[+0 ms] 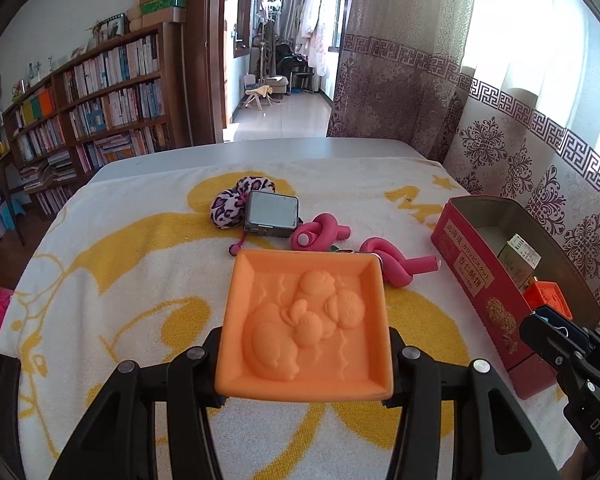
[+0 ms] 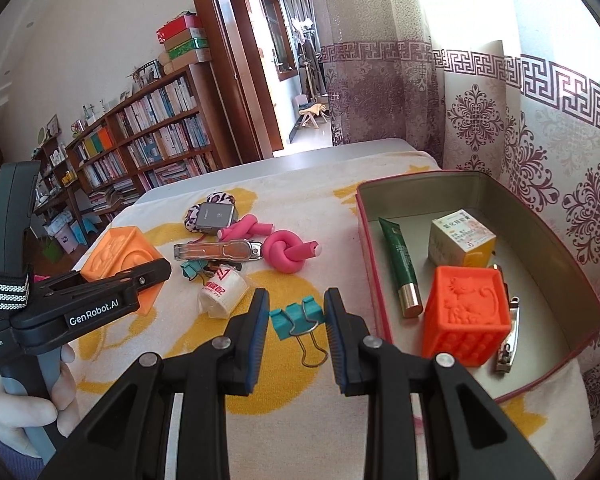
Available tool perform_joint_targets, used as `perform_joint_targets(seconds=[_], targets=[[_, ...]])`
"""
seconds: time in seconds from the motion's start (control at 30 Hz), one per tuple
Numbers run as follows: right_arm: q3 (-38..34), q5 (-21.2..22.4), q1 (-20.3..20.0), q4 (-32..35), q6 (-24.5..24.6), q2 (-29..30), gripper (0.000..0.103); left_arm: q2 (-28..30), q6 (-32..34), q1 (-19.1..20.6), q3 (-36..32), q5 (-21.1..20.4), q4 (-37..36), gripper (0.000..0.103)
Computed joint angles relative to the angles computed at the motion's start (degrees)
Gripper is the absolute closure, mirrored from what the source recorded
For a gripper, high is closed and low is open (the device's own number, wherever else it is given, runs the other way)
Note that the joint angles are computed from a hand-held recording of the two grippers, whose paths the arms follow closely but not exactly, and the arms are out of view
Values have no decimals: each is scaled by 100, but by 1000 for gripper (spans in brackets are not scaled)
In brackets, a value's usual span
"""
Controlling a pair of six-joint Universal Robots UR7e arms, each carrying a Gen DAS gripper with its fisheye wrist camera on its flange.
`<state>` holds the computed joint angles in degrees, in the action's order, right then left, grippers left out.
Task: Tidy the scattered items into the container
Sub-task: 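Lift the orange block and teal clip and carry them over the tin, then open both tools to release the block and clip into the tin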
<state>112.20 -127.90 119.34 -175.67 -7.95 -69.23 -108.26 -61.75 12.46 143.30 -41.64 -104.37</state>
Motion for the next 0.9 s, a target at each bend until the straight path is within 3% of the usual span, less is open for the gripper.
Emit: perform_joint_targets(seconds=[0.17, 0.43, 0.9], targets=[[85, -164, -45, -270, -5, -215, 72, 310, 224, -195, -79, -58, -399, 50], [159, -609, -91, -786, -188, -474, 72, 990, 886, -196, -206, -345, -1534, 50], [236, -957, -424, -1005, -105, -754, 72, 2374, 1910, -235, -555, -896, -3252, 50]])
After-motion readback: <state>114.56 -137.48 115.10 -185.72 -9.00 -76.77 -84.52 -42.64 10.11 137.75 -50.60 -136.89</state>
